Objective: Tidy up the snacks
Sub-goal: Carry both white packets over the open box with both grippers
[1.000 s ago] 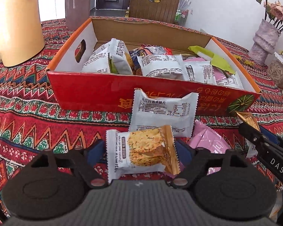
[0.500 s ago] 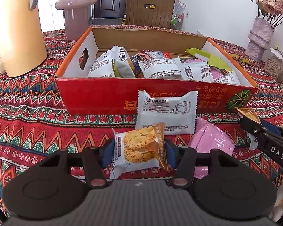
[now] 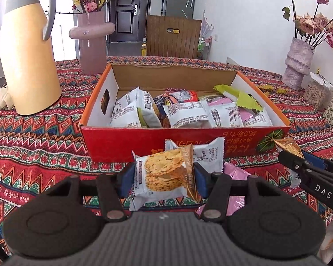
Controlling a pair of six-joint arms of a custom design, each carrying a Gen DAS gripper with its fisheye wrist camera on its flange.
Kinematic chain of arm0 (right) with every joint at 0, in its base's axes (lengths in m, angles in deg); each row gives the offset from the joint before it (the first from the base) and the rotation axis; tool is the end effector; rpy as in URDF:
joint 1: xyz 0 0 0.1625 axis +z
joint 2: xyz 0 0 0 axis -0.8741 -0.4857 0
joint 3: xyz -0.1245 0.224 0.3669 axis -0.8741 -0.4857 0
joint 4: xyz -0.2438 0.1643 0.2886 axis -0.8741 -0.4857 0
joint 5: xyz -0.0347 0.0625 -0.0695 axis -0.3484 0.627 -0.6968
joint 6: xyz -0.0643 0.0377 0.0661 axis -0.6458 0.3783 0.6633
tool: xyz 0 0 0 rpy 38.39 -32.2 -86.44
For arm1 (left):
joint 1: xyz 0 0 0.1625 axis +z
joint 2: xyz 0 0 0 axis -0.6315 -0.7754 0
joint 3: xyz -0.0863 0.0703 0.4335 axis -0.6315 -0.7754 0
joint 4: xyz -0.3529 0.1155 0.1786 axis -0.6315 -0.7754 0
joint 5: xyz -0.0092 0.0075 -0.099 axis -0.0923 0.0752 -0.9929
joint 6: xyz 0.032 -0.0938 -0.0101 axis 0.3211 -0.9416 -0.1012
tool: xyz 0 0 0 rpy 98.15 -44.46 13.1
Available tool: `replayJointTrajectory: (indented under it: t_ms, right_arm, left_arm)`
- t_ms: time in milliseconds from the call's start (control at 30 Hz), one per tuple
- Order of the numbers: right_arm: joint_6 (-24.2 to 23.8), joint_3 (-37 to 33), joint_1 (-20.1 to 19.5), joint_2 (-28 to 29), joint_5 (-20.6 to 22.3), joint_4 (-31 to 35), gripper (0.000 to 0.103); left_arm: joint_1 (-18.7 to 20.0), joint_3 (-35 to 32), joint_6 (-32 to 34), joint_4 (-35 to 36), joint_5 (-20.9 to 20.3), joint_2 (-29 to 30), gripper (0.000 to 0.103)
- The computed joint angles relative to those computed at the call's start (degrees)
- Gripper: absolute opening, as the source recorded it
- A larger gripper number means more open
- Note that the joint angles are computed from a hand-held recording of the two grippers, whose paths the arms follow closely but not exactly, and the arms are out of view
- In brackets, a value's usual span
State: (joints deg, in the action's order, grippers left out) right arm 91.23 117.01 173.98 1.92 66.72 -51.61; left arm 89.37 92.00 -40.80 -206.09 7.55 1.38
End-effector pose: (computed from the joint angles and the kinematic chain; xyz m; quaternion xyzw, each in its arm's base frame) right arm 0.2245 -0.3652 0.0328 0.0967 -0.7885 0.5241 0.3070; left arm -0.1078 -0.4364 0.2189 0.2870 0.8683 -0.3211 0.2464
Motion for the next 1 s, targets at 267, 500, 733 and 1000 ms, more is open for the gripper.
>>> replayJointTrajectory:
  t_ms: [267, 500, 733, 1000]
  right_arm:
    - [-3.8, -1.81, 0.59, -0.98, -2.32, -0.75, 0.041]
    - [-7.17, -5.54, 0.09, -0.57, -4.22, 0.67, 0.041]
    - [-9.4, -10.65, -0.67, 1.27, -5.12, 2.72, 0.041]
    - [-10.9, -15.97, -2.19, 4.35, -5.63, 4.32, 0.041]
  left_arm:
    - [-1.08, -1.95, 3.42, -4.63, 0.18, 1.4, 0.056]
    - [-0.83, -5.02, 6.12, -9.01, -0.18, 4.07, 0.056]
    - [1.06, -9.17, 9.68, -12.87, -0.8, 7.98, 0.056]
    - [4.2, -13.53, 12.57, -18.57, -1.37, 12.97, 0.056]
